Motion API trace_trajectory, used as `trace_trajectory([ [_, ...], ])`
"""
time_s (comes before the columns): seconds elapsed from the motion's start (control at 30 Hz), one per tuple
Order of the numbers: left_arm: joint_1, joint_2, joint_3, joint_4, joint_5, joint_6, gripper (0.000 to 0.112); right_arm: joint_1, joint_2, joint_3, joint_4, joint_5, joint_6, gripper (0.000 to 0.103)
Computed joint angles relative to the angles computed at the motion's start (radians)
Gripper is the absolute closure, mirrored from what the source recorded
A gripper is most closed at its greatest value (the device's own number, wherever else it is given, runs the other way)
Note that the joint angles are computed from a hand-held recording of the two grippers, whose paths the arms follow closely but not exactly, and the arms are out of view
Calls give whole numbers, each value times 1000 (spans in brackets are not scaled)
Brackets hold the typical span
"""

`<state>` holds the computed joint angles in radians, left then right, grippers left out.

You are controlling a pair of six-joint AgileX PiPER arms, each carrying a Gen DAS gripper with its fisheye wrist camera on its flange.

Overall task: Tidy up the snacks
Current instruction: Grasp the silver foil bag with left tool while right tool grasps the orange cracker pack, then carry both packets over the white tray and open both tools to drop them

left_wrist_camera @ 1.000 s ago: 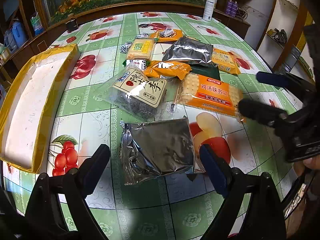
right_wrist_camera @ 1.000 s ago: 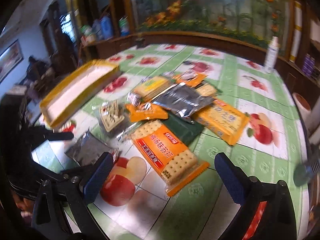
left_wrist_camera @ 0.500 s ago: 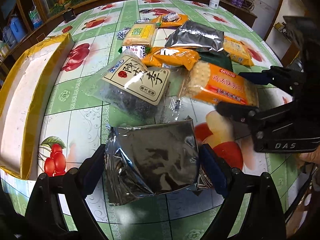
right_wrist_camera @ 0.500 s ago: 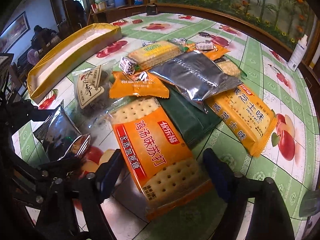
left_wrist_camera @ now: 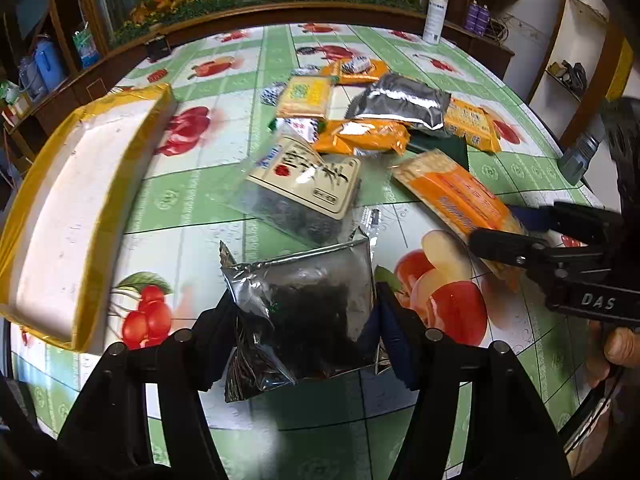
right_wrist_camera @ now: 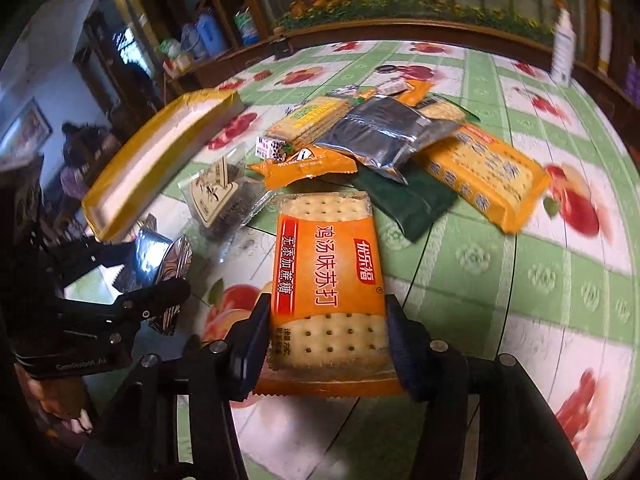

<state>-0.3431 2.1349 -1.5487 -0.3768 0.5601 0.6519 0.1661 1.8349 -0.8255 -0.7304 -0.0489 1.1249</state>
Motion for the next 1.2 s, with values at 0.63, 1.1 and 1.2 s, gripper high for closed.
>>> trace_trajectory([
  [0.63, 140, -115, 35, -70, -103, 11, 49, -44, -136, 194, 130, -584, 161, 49],
  [1.1, 263, -3, -178, -53, -21, -67, 49, 51, 36, -163, -65, -454, 353, 49],
  [1.2, 291, 71, -297, -26, 41, -121, 49, 67, 119, -307, -168, -416, 463, 49],
])
